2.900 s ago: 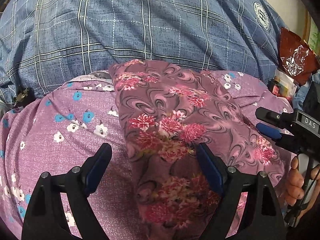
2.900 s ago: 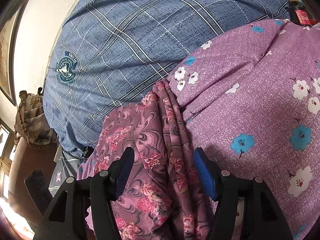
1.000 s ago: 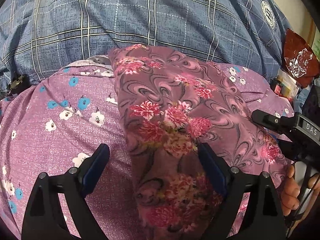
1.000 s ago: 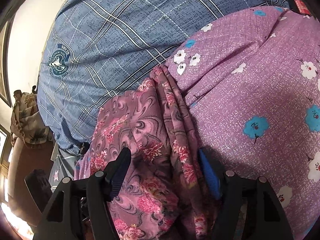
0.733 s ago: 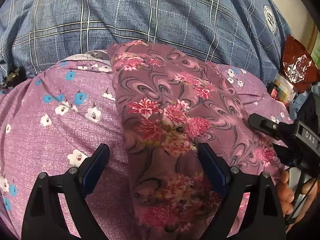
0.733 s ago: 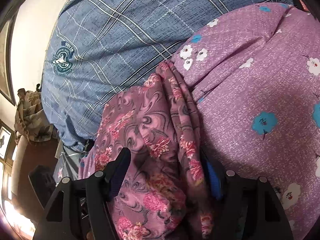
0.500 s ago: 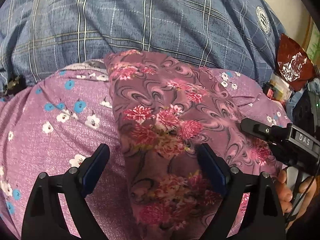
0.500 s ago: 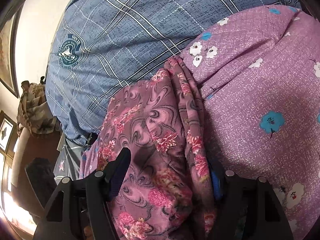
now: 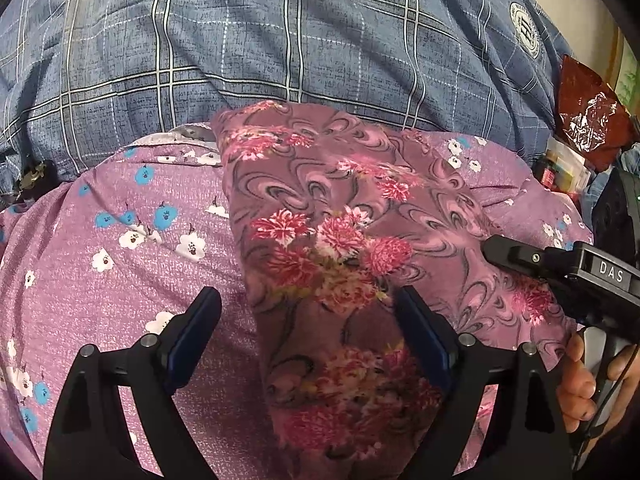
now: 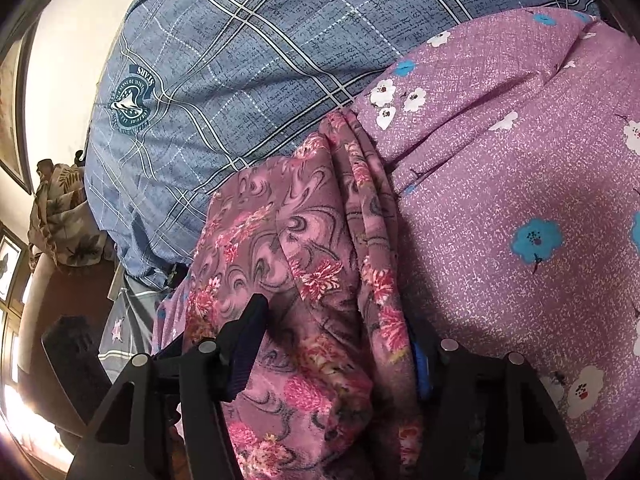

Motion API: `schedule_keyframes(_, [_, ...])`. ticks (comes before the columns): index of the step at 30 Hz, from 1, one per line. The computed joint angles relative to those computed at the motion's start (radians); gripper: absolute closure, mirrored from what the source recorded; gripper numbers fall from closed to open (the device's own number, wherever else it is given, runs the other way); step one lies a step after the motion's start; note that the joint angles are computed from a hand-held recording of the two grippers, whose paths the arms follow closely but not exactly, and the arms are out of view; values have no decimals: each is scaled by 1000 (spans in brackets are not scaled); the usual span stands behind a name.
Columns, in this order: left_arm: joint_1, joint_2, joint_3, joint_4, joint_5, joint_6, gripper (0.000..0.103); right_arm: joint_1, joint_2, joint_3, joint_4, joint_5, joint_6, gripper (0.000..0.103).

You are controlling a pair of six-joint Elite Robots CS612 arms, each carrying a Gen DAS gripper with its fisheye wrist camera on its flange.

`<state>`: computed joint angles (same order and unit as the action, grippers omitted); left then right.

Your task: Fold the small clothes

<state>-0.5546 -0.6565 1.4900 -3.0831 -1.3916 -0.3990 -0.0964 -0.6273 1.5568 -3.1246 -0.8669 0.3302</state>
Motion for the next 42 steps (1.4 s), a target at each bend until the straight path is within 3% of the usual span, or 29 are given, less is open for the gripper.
schedule_keyframes(16, [18, 7, -12, 25, -76, -51, 12, 3, 2, -2, 9, -14, -15, 40])
schedule_keyframes(42, [23, 10, -17, 35, -92, -77, 8, 7, -2, 0, 9, -31, -29, 40])
